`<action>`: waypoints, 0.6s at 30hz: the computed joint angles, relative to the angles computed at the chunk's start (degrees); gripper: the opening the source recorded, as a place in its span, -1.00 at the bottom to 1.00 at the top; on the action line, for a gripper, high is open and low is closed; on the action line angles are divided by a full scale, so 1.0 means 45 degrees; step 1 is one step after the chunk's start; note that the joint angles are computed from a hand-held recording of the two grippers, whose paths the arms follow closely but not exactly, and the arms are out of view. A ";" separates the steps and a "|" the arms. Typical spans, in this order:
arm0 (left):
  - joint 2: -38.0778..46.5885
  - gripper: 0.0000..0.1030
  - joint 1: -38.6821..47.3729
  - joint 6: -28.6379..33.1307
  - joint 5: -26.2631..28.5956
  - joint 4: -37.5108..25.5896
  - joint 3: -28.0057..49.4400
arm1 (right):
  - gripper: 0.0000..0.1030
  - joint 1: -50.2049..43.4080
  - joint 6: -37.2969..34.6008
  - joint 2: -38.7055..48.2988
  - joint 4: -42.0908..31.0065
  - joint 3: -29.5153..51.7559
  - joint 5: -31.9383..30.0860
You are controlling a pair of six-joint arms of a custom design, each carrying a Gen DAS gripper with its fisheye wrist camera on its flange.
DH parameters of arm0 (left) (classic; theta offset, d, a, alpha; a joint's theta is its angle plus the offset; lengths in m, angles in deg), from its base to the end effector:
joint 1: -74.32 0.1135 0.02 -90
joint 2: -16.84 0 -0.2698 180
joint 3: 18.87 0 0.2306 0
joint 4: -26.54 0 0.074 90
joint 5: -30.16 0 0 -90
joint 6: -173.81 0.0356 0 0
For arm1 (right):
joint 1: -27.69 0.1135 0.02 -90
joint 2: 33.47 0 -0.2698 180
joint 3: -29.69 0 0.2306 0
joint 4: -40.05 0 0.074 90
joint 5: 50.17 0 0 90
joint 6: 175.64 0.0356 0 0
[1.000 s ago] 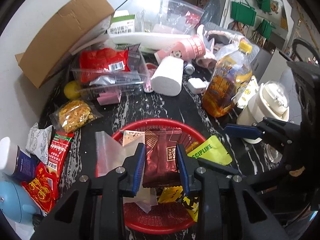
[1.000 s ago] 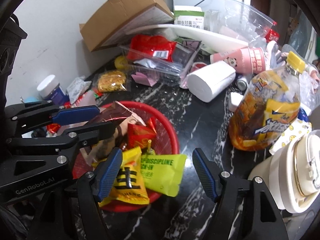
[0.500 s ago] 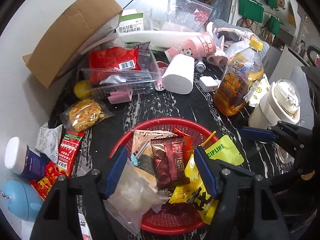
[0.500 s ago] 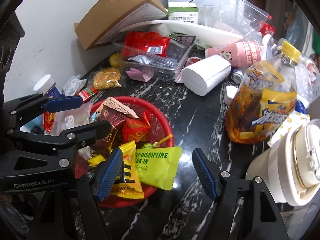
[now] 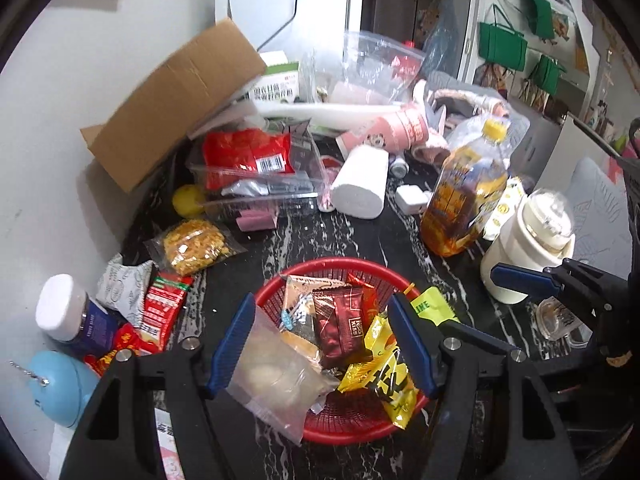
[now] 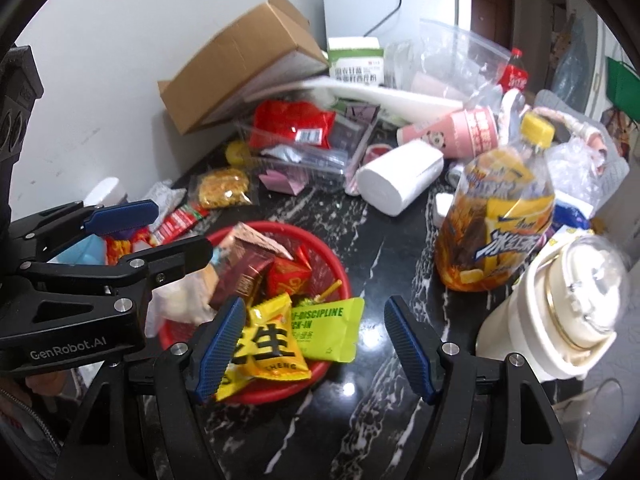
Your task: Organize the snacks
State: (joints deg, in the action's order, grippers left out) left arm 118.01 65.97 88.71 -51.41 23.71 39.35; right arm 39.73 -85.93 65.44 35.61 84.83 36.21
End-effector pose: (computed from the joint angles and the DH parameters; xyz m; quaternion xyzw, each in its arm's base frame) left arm 0.3131 -0.0512 0.1428 0.1341 0.9146 -0.0794 0.3731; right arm 0.2942 0.0650 0.1389 -0.1115 0.9272 0.0658 0.3516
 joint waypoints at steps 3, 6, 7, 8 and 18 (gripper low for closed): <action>-0.0863 0.32 0.0105 -0.0050 0.0057 0.0000 -0.0437 | 0.41 0.0308 0.0092 -0.0871 -0.0153 -0.0313 0.0295; -0.1931 0.32 0.0249 -0.0087 0.0167 0.0014 -0.0968 | 0.41 0.0612 0.0238 -0.1753 -0.0361 -0.0582 0.0604; -0.2374 0.32 0.0297 -0.0095 0.0180 0.0035 -0.1192 | 0.41 0.0723 0.0287 -0.2069 -0.0409 -0.0692 0.0737; -0.2714 0.32 0.0313 -0.0098 0.0157 0.0026 -0.1351 | 0.41 0.0850 0.0346 -0.2420 -0.0494 -0.0794 0.0878; -0.6527 0.32 0.0732 0.0210 0.0223 -0.0650 -0.2874 | 0.41 0.2098 0.1112 -0.5808 -0.1860 -0.1646 0.2397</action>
